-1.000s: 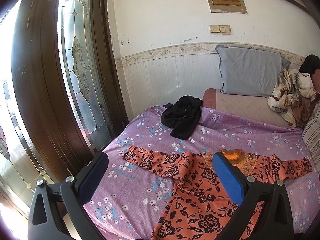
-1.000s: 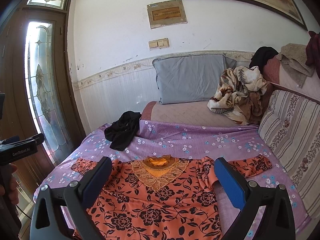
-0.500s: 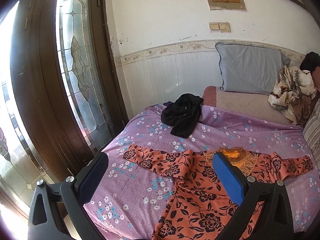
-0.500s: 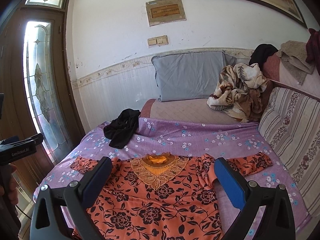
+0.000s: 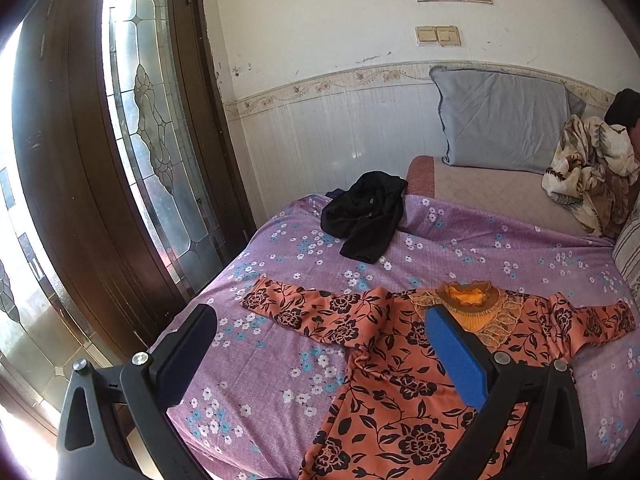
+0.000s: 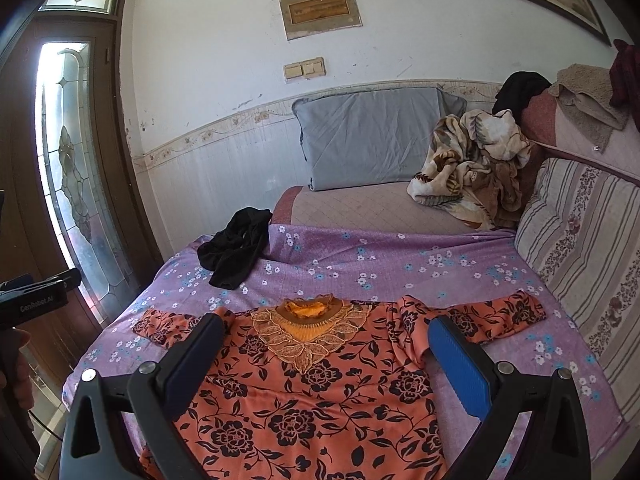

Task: Fold small clothes
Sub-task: 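Grasp the blouse sleeve with the right tool and fold it across the body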

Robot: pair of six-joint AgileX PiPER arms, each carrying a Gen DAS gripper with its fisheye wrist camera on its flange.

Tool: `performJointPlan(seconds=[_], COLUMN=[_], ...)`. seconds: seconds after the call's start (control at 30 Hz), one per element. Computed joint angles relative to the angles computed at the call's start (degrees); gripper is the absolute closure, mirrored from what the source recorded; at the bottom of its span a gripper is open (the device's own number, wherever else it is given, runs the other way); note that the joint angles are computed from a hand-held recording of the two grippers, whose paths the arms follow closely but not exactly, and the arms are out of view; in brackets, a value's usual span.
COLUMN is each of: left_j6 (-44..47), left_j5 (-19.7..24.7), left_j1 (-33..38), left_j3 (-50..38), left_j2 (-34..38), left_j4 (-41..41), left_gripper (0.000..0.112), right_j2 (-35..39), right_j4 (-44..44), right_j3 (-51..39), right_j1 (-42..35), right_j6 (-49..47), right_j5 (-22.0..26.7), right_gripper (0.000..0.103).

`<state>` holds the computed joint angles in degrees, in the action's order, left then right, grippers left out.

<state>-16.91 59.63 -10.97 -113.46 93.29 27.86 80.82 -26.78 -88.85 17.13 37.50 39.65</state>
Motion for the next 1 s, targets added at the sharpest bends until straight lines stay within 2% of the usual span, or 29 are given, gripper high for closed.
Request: performJointPlan(seconds=[0.1,0.23,0.33,0.4,0.47,0.53,0.6,0.63,0.67,0.73,0.8,0.83,0.87,0.93,1.0], left_j6=[-1.1,2.9,6.4,6.2,4.9,5.3,6.6,6.5,5.5,5.2,8.8,11.0,12.6,11.9,9.9], left_j5=[-1.6,-1.7,3.0,6.2,4.3,1.8,0.0,-2.0,-5.9,-11.6,-15.3,-15.6,-13.9,-9.0,-7.6], left_j1=[-0.5,-0.1,-0.8,-2.1,-3.7,-5.1,-6.0,-6.4,-6.5,-5.6,-2.7,-1.3,-0.7,-1.4,-1.9], left_j3=[1.6,2.0,-2.7,-6.4,-4.8,-3.6,-3.6,-3.2,-0.8,2.4,4.8,5.1,3.1,-2.1,-4.0], left_j2=[2.3,10.3,22.1,29.8,32.5,33.8,35.3,35.5,34.8,34.0,33.2,32.8,33.6,36.0,37.0], left_j4=[0.0,-7.4,-11.6,-11.2,-9.3,-8.9,-9.7,-9.6,-9.2,-11.1,-19.5,-23.7,-25.5,-24.0,-22.6], left_gripper=[0.009,0.009,0.009,0.009,0.009,0.009,0.009,0.009,0.009,0.009,0.009,0.009,0.009,0.009,0.009], right_j2=[1.1,4.1,9.2,15.0,21.8,28.7,36.1,39.0,41.5,46.0,49.9,52.8,56.1,60.1,65.3], right_j4=[4.0,26.4,43.5,55.0,66.5,77.9,87.8,89.7,89.3,89.1,87.5,83.3,78.2,70.1,60.5], right_j3=[1.7,5.7,8.4,7.8,6.0,2.6,-2.1,-4.6,-7.2,-13.0,-19.2,-24.0,-29.7,-37.9,-49.1], right_j1=[-3.9,-17.2,-29.0,-37.0,-43.6,-50.7,-54.6,-55.6,-56.1,-56.1,-55.5,-55.3,-54.8,-53.7,-52.5], right_j6=[-3.1,-18.9,-28.2,-32.6,-35.0,-39.8,-42.6,-42.0,-39.8,-37.0,-35.2,-30.9,-25.2,-17.6,-10.1], right_j5=[-2.7,-9.5,-11.3,-10.6,-9.8,-5.0,-1.0,0.0,0.1,-1.5,-4.4,-3.9,-2.9,-2.4,1.1], right_gripper=[0.0,0.0,0.0,0.0,0.0,0.0,0.001,0.001,0.002,0.006,0.011,0.014,0.018,0.02,0.024])
